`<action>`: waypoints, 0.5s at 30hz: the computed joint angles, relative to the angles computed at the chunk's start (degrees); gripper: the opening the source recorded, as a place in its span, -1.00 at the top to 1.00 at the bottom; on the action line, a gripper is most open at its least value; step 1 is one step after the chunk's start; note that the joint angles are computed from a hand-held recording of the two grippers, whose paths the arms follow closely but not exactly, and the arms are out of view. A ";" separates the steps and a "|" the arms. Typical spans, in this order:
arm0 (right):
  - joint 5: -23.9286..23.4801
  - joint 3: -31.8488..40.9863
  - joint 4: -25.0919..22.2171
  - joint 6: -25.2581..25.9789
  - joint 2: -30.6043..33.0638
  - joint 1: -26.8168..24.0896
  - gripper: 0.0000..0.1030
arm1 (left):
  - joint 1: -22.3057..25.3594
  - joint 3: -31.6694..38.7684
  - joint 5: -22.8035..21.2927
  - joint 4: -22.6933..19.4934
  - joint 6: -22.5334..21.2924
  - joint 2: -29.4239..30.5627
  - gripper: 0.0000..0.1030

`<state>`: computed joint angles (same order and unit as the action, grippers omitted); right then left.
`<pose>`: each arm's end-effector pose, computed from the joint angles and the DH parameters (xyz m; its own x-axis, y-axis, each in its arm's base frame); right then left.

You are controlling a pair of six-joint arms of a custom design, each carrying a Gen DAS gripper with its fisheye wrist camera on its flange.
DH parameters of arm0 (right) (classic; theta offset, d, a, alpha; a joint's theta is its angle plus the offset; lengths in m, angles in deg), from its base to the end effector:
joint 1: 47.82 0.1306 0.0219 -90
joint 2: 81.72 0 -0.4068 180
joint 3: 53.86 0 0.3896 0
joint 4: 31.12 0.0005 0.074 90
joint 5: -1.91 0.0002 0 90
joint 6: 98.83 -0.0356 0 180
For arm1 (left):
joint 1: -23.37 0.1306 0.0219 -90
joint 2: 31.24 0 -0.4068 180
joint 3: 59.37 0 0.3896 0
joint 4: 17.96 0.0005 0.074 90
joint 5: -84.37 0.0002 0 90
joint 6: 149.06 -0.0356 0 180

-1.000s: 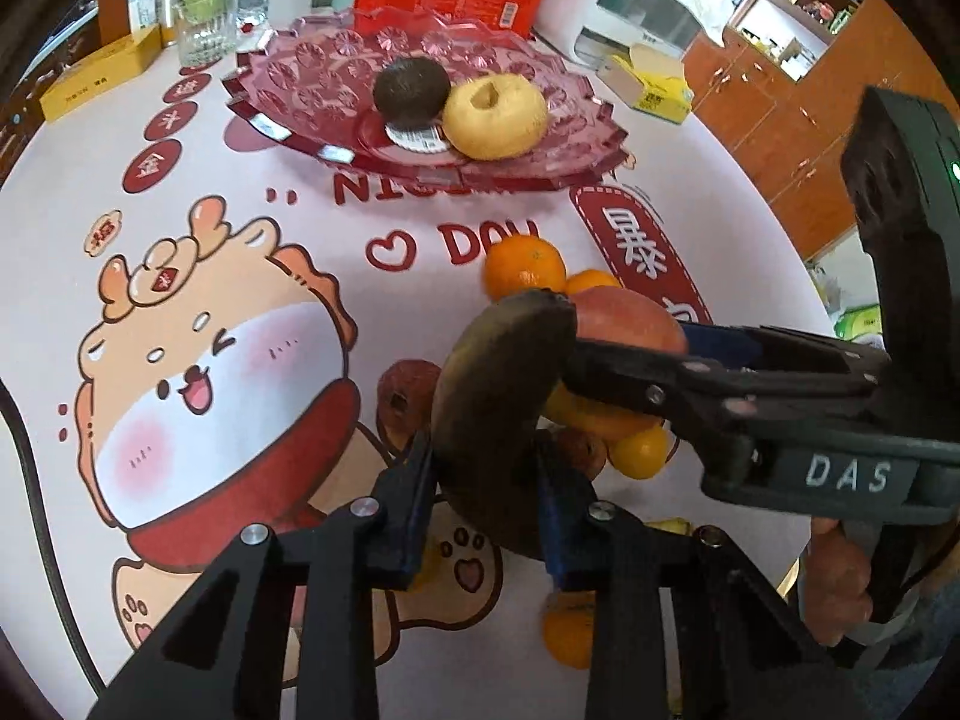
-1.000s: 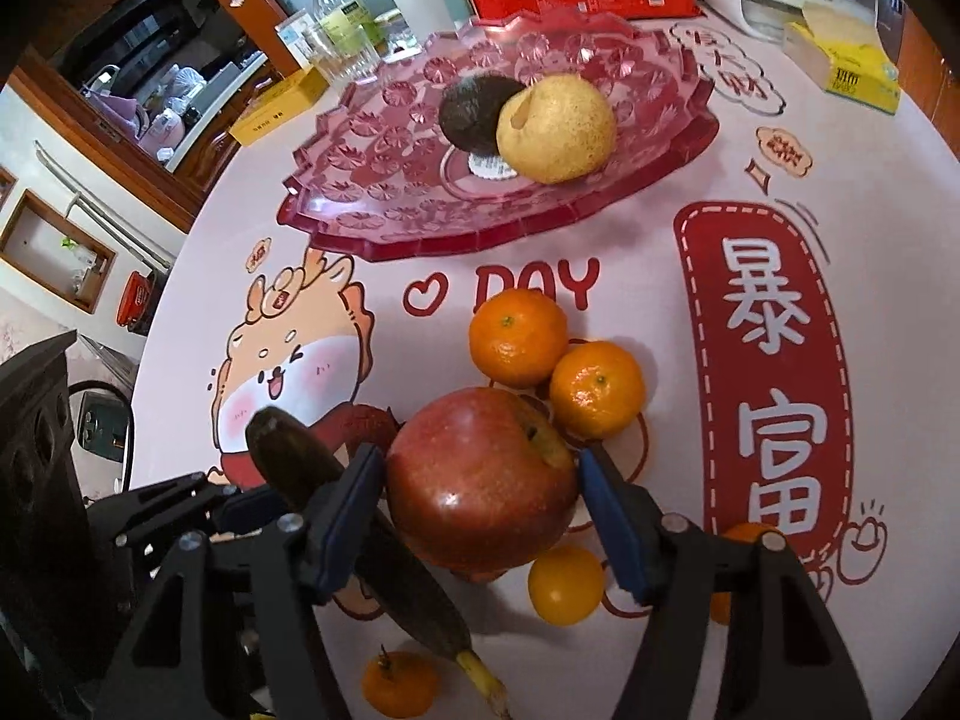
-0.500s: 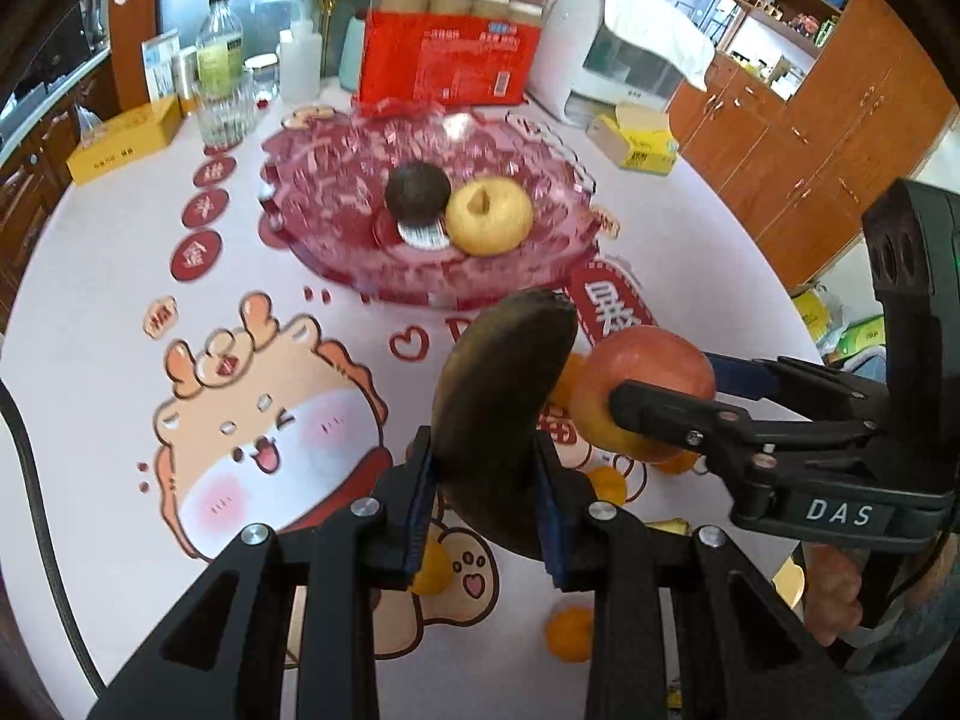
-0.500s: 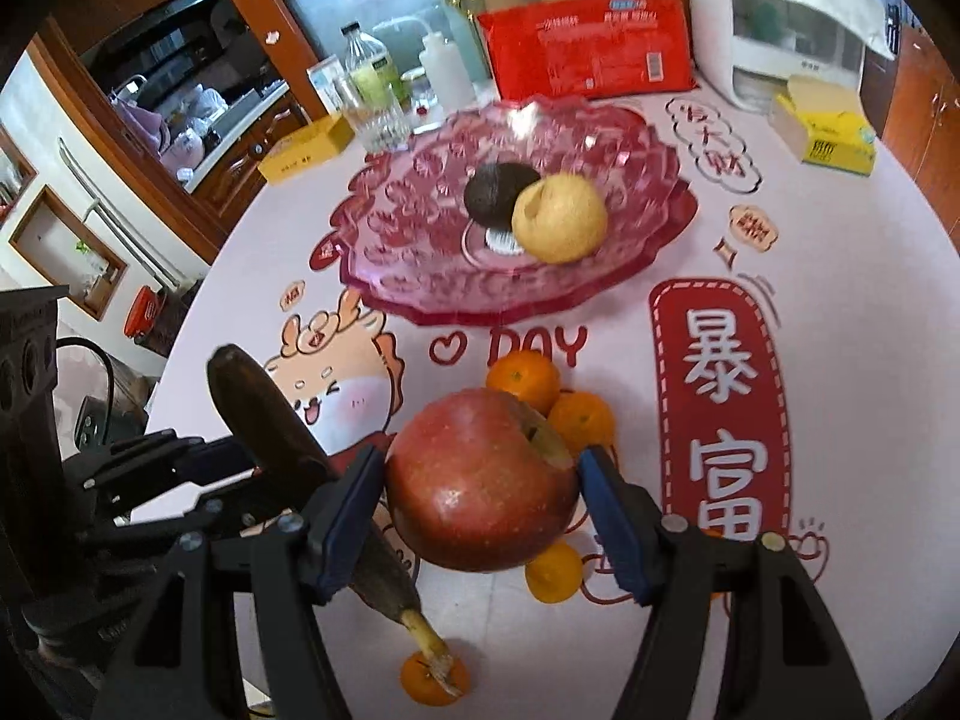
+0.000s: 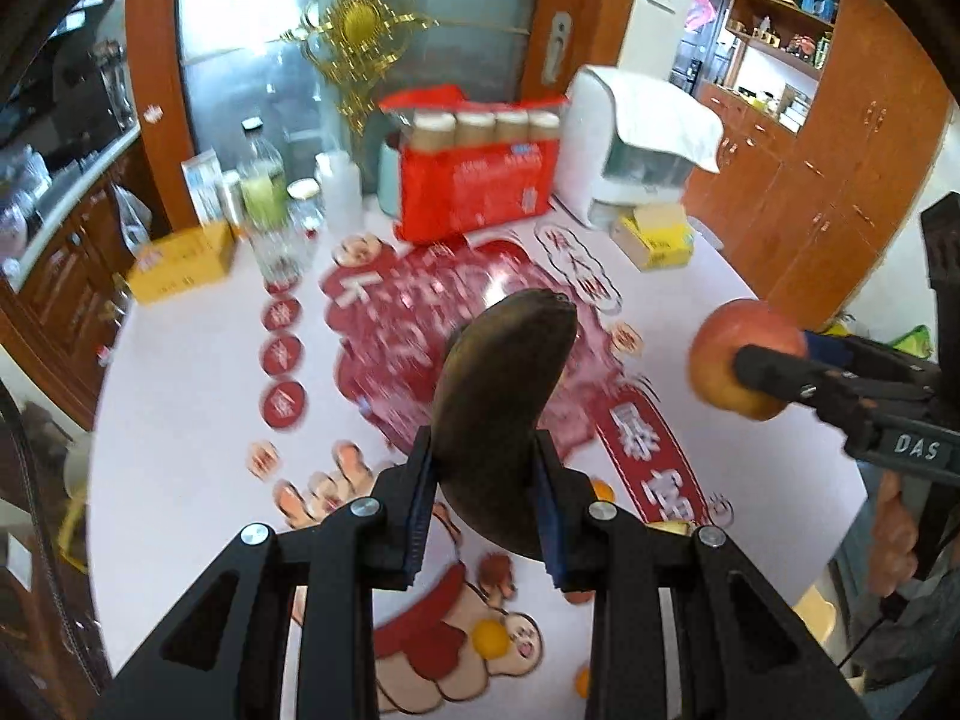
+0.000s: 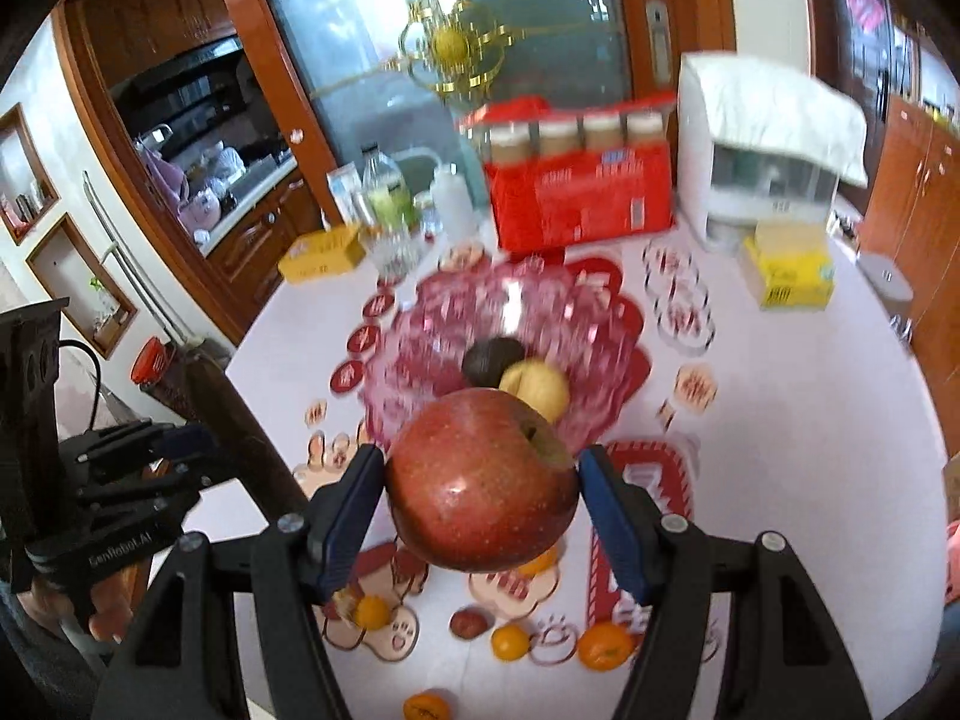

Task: Organize fruits
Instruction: 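Carry banana and apple into the pink glass bowl and open both tools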

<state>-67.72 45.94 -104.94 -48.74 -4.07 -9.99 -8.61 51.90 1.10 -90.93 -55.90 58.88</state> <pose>0.2940 0.2119 0.5905 -0.7348 0.1910 -0.6509 0.0873 0.9782 0.1885 0.3822 -0.2442 0.5919 -0.6981 0.3714 -0.6121 0.5498 0.8257 -0.1261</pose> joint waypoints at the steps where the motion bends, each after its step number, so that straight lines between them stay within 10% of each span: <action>1: 0.39 0.79 -0.28 0.73 0.23 -0.39 -0.31 | 0.41 2.23 -0.58 -0.86 -0.23 1.18 0.45; 15: -0.62 8.32 3.03 10.39 7.70 -11.69 -0.31 | 1.04 18.48 -6.75 -5.75 -4.58 13.27 0.45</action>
<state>-68.34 54.25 -101.90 -38.35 3.63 -21.69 -7.57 70.38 -5.65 -96.69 -60.48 72.15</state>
